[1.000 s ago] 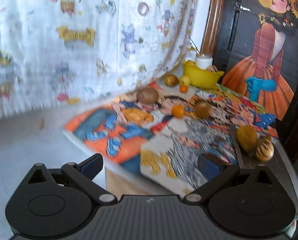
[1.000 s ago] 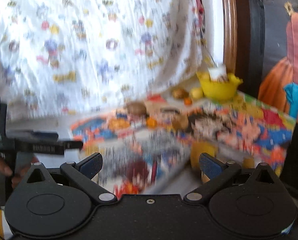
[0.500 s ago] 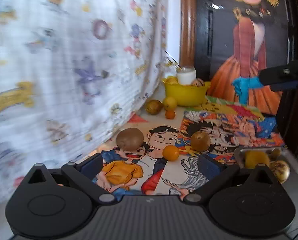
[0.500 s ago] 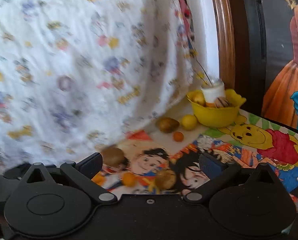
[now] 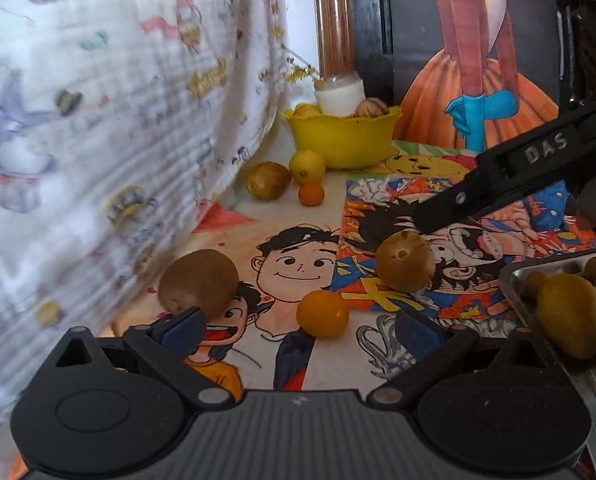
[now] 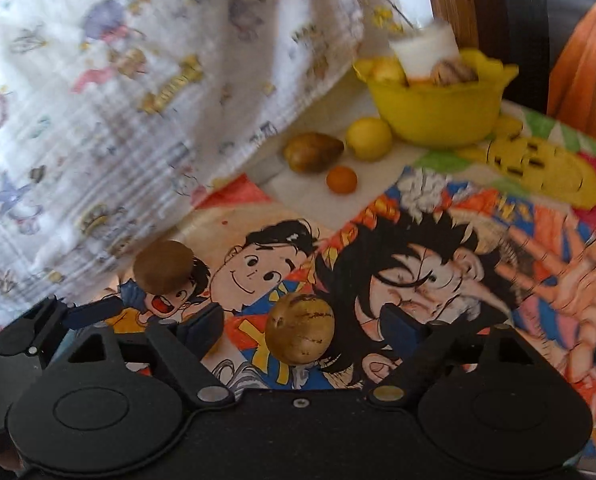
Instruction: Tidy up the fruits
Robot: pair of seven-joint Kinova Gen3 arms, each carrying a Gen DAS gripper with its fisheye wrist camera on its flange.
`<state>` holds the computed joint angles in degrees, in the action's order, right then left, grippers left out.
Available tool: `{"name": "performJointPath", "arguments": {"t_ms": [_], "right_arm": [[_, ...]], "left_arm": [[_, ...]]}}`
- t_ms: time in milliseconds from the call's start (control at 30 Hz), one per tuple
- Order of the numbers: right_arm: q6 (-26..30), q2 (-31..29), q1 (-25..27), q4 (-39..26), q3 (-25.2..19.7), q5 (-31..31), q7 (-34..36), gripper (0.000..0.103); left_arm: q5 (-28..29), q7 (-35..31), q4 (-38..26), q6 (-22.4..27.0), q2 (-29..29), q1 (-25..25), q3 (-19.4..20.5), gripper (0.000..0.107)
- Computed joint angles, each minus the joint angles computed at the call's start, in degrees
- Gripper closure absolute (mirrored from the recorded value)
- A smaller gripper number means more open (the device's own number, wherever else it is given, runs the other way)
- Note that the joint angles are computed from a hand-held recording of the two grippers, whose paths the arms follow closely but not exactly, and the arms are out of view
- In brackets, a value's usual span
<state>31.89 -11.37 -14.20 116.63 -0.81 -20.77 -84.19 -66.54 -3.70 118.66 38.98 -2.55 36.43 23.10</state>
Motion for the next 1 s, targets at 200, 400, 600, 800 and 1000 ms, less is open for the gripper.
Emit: {"name": "performJointPath", "arguments": {"t_ms": [200,400,600,800,1000], "right_arm": [[0.62,3.67,-0.05,-0.47,2.47,-6.54,4.86,0.027],[0.94,5.26,1.61,-0.25,1.72,-9.99,8.40,0.039],[2.83,6.42,3.23,-0.77,1.65,-13.20,10.98,0.051],[5.93,7.96,5.84,-1.45,1.92,-18.42,14.46,0.055],[5.96,7.94,6.83,-1.16,1.35,-19.53,15.25,0.057]], "left_arm": [[1.02,-0.61,-0.95,-2.77,2.07,-0.91,-2.13,0.009],[1.77,-0.93,-1.52,-5.59,3.30,-1.12,-4.18,0.023],[4.82,-4.48,-2.24,-8.27,3.80,-1.43,-5.38,0.045],[6.08,-5.62,-2.70,-8.89,4.15,-1.12,-5.75,0.063],[6.67,-4.83,-2.48,-9.86,3.82,-1.26,-6.07,0.070]]}}
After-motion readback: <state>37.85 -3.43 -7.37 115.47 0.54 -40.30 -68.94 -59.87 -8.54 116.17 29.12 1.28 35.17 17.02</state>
